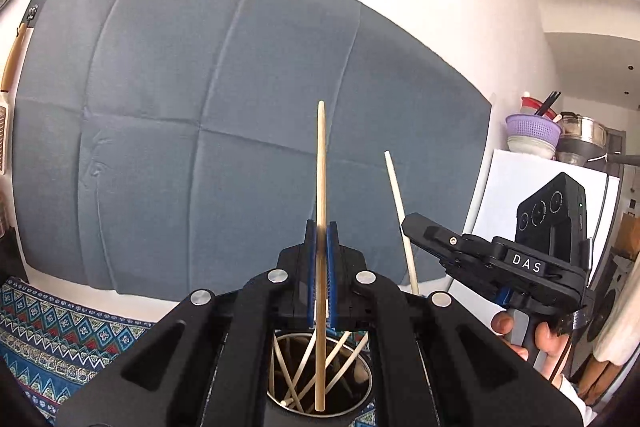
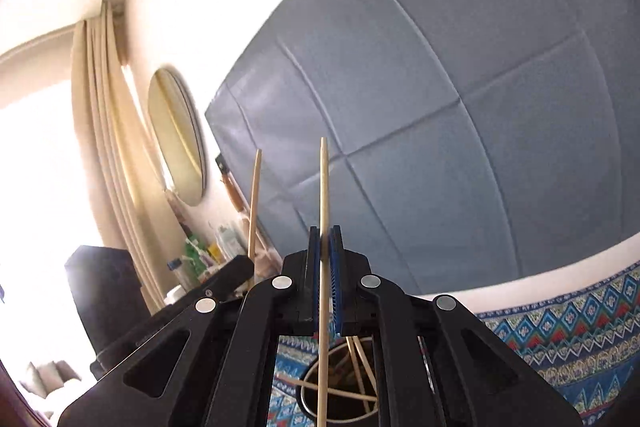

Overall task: Organize utensils
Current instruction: 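Lift both held sticks upright and carry them above the black cup, then open the left gripper over the cup while the right gripper drops its stick in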

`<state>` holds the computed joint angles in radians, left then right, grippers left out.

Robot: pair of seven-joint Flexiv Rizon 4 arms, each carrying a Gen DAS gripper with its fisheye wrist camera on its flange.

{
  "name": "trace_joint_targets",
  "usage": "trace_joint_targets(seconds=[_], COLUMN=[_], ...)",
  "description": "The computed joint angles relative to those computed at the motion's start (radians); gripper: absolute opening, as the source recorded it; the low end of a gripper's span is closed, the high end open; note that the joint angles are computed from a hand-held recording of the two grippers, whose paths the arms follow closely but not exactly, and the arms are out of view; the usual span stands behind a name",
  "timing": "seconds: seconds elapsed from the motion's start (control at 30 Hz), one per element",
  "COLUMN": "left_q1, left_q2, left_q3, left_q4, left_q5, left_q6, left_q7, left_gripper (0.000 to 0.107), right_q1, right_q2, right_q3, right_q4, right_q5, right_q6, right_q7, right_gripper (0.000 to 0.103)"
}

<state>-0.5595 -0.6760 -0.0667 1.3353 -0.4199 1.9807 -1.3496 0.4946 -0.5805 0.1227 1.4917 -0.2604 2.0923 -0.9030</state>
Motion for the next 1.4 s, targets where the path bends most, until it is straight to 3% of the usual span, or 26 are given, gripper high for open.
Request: trace_joint_targets(seconds=[0.1, 0.3, 0.43, 0.73, 1.07, 1.17, 1.2, 1.27, 1.3, 1.33, 1.4], left_q1=[0.01, 0.012, 0.037, -0.007, -0.034, -0.029, -0.032, -0.023, -0.022, -0.022, -0.031], left_q2=[-0.042, -0.126, -0.157, -0.171, -0.157, -0.137, -0.13, -0.112, -0.103, -0.096, -0.08], left_q3=[-0.016, -0.032, -0.072, -0.035, -0.024, -0.035, -0.033, -0.046, -0.049, -0.049, -0.043], left_q4=[-0.026, -0.091, -0.099, -0.076, -0.033, -0.008, 0.001, 0.026, 0.038, 0.048, 0.066], left_q5=[0.026, 0.028, 0.069, -0.01, -0.075, -0.09, -0.102, -0.11, -0.116, -0.123, -0.15], left_q6=[0.087, 0.158, 0.188, 0.208, 0.203, 0.207, 0.216, 0.234, 0.245, 0.255, 0.268], left_q7=[-0.007, 0.034, 0.034, 0.151, 0.243, 0.241, 0.241, 0.224, 0.216, 0.213, 0.222], left_gripper=[0.005, 0.005, 0.005, 0.005, 0.005, 0.01, 0.018, 0.036, 0.044, 0.047, 0.056], right_q1=[0.122, 0.171, 0.175, 0.147, 0.198, 0.207, 0.209, 0.24, 0.251, 0.256, 0.283], right_q2=[-0.026, -0.089, -0.112, -0.115, -0.092, -0.075, -0.068, -0.051, -0.041, -0.032, -0.007], right_q3=[-0.12, -0.151, -0.146, -0.101, -0.148, -0.149, -0.15, -0.178, -0.186, -0.187, -0.209], right_q4=[-0.04, -0.119, -0.129, -0.092, -0.056, -0.049, -0.046, -0.045, -0.041, -0.038, -0.031], right_q5=[0.17, 0.289, 0.303, 0.279, 0.335, 0.372, 0.385, 0.454, 0.484, 0.502, 0.559], right_q6=[0.088, 0.114, 0.102, 0.122, 0.089, 0.095, 0.098, 0.097, 0.095, 0.093, 0.081], right_q7=[-0.129, -0.276, -0.331, -0.355, -0.444, -0.46, -0.466, -0.498, -0.512, -0.522, -0.559], right_gripper=[0.005, 0.005, 0.005, 0.005, 0.006, 0.009, 0.009, 0.02, 0.041, 0.054, 0.056])
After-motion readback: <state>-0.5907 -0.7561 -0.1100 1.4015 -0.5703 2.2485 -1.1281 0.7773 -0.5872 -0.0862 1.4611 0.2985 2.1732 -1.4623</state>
